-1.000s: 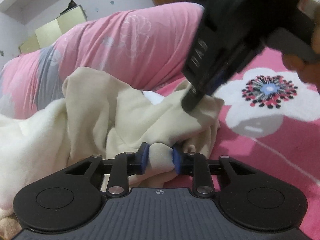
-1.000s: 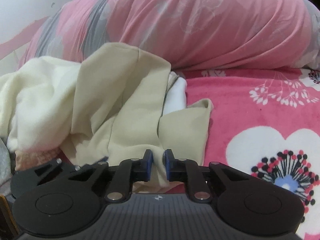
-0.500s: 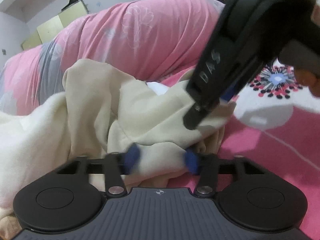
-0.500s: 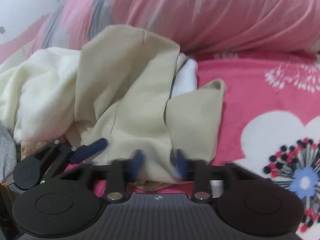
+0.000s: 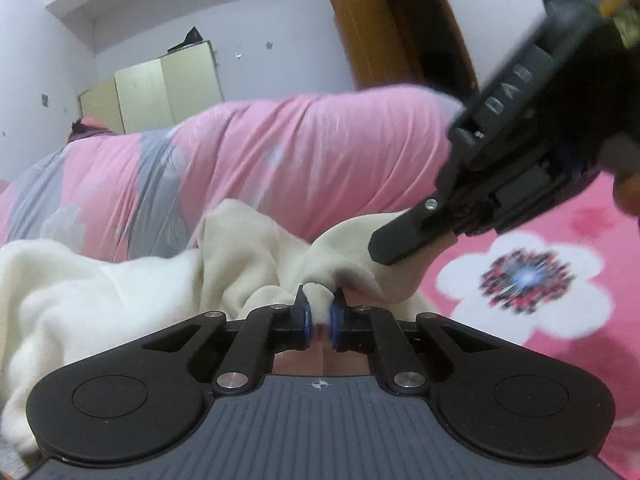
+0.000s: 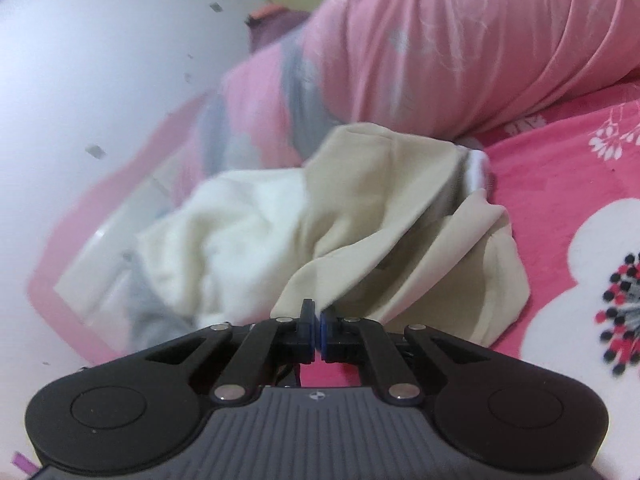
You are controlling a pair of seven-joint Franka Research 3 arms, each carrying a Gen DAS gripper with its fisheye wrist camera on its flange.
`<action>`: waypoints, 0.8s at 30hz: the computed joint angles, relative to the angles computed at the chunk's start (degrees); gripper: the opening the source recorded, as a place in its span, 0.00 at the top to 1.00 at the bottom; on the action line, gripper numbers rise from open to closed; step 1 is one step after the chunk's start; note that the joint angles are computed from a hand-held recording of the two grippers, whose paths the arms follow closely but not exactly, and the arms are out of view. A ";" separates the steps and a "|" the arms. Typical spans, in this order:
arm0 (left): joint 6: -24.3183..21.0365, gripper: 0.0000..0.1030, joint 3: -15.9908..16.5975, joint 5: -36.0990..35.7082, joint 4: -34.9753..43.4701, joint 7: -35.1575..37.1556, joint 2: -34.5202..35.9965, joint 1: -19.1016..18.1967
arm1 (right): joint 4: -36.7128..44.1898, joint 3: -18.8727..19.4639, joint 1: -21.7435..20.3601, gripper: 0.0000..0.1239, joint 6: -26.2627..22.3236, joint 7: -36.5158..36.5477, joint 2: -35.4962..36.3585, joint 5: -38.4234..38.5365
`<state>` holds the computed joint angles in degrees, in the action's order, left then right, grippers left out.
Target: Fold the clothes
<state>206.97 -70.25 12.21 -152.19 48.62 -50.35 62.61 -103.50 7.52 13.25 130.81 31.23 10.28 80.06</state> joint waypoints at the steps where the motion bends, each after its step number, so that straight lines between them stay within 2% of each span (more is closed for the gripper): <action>1: -0.18 0.93 2.49 0.44 -1.19 0.09 0.42 -3.00 | -1.58 -0.06 -0.55 0.98 -1.42 -0.73 -1.43 1.33; 4: -0.61 0.93 9.00 0.48 -5.11 1.51 0.63 -11.75 | -6.80 -0.98 -1.11 0.98 -5.49 -2.96 -6.09 4.89; 11: -2.73 0.95 20.08 -1.04 -12.53 5.49 -2.03 -30.58 | -21.41 -5.55 0.25 0.98 -13.42 -5.92 -17.86 11.11; 15: -5.43 0.95 23.91 -1.29 -15.20 5.24 -5.65 -39.43 | -30.96 -8.85 0.61 0.98 -17.59 -7.53 -26.33 14.05; 19: -8.38 0.95 27.30 -0.12 -17.00 3.74 -7.84 -47.00 | -39.12 -11.29 0.81 0.97 -18.43 -7.16 -34.80 13.67; 24: -10.80 0.95 29.58 3.05 -18.02 2.19 -10.81 -53.64 | -48.32 -14.80 0.30 0.97 -20.79 -6.80 -44.48 13.49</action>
